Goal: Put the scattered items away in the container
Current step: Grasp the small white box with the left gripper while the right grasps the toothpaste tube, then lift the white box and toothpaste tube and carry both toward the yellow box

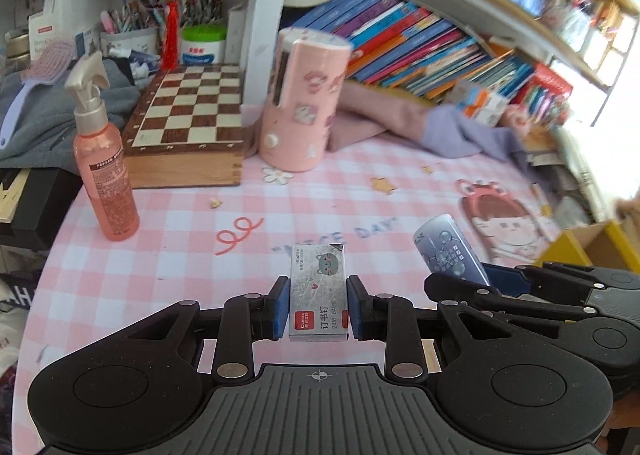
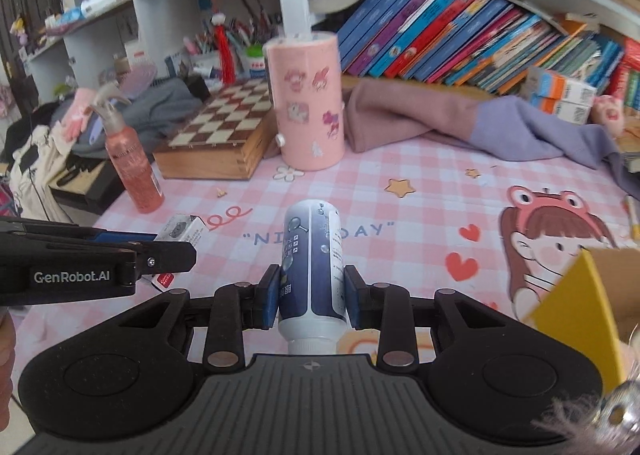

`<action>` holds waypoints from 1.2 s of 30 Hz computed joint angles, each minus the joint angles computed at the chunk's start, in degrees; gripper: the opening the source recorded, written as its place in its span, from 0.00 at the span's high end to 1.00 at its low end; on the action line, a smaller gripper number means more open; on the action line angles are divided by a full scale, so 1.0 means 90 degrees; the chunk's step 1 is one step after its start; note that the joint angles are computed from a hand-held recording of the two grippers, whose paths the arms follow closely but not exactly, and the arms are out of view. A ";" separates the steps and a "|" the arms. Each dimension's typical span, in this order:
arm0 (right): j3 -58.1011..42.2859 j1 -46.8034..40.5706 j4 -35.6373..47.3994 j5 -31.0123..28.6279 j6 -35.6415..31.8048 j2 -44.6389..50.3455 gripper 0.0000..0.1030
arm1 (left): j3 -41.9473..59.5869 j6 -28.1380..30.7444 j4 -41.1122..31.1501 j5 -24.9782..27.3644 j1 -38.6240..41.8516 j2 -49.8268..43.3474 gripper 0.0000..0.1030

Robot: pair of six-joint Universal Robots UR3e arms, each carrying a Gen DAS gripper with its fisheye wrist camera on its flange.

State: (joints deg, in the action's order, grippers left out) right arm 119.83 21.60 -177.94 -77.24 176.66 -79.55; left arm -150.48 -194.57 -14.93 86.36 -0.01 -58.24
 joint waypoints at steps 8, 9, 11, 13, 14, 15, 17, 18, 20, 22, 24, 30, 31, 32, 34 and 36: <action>0.1223 0.0109 -0.0049 -0.0154 0.0381 -0.1484 0.70 | 0.0011 -0.0219 -0.1141 0.0273 -0.0755 0.1607 0.73; 0.1354 0.0162 -0.0063 -0.0193 0.0433 -0.1652 0.70 | 0.0037 -0.0310 -0.1297 0.0351 -0.0900 0.1768 0.73; 0.1601 0.0276 -0.0031 -0.0272 0.0555 -0.2012 0.70 | 0.0077 -0.0495 -0.1620 0.0512 -0.1209 0.2101 0.73; 0.1845 0.0401 0.0042 -0.0380 0.0664 -0.2392 0.70 | 0.0103 -0.0717 -0.1815 0.0788 -0.1628 0.2309 0.73; 0.1957 0.0470 0.0099 -0.0443 0.0720 -0.2586 0.70 | 0.0113 -0.0859 -0.1864 0.0960 -0.1884 0.2355 0.73; 0.2076 0.0535 0.0172 -0.0503 0.0781 -0.2797 0.70 | 0.0124 -0.1012 -0.1902 0.1129 -0.2142 0.2381 0.73; 0.2305 0.0665 0.0363 -0.0627 0.0905 -0.3242 0.70 | 0.0140 -0.1326 -0.1967 0.1446 -0.2642 0.2409 0.73; 0.2405 0.0736 0.0479 -0.0697 0.0970 -0.3466 0.70 | 0.0147 -0.1514 -0.1961 0.1644 -0.2935 0.2380 0.73; 0.2565 0.0926 0.0712 -0.0880 0.1123 -0.3885 0.70 | 0.0165 -0.1872 -0.1946 0.1998 -0.3475 0.2315 0.73; 0.2721 0.1118 0.0976 -0.1068 0.1271 -0.4331 0.70 | 0.0219 -0.2329 -0.1809 0.2448 -0.4167 0.2041 0.73; 0.2849 0.1319 0.1265 -0.1267 0.1400 -0.4774 0.70 | 0.0289 -0.2801 -0.1604 0.2893 -0.4910 0.1645 0.73; 0.3125 0.2030 0.1999 -0.2089 0.1943 -0.5777 0.70 | 0.0445 -0.3598 -0.1214 0.3571 -0.6253 0.0835 0.73; 0.3156 0.2166 0.2098 -0.2260 0.2066 -0.5893 0.70 | 0.0464 -0.3661 -0.1146 0.3631 -0.6382 0.0732 0.73; 0.3172 0.2293 0.2197 -0.2434 0.2184 -0.5992 0.70 | 0.0481 -0.3701 -0.1065 0.3662 -0.6486 0.0637 0.73; 0.3181 0.2542 0.2495 -0.2785 0.2425 -0.6258 0.70 | 0.0512 -0.3738 -0.0822 0.3690 -0.6671 0.0402 0.73; 0.3178 0.2768 0.2807 -0.3106 0.2634 -0.6518 0.70 | 0.0557 -0.3732 -0.0521 0.3716 -0.6852 0.0126 0.73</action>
State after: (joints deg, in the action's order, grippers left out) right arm 148.43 46.51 -152.68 -105.19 200.37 -138.21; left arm -145.47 -228.17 -19.62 119.81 -61.68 -57.10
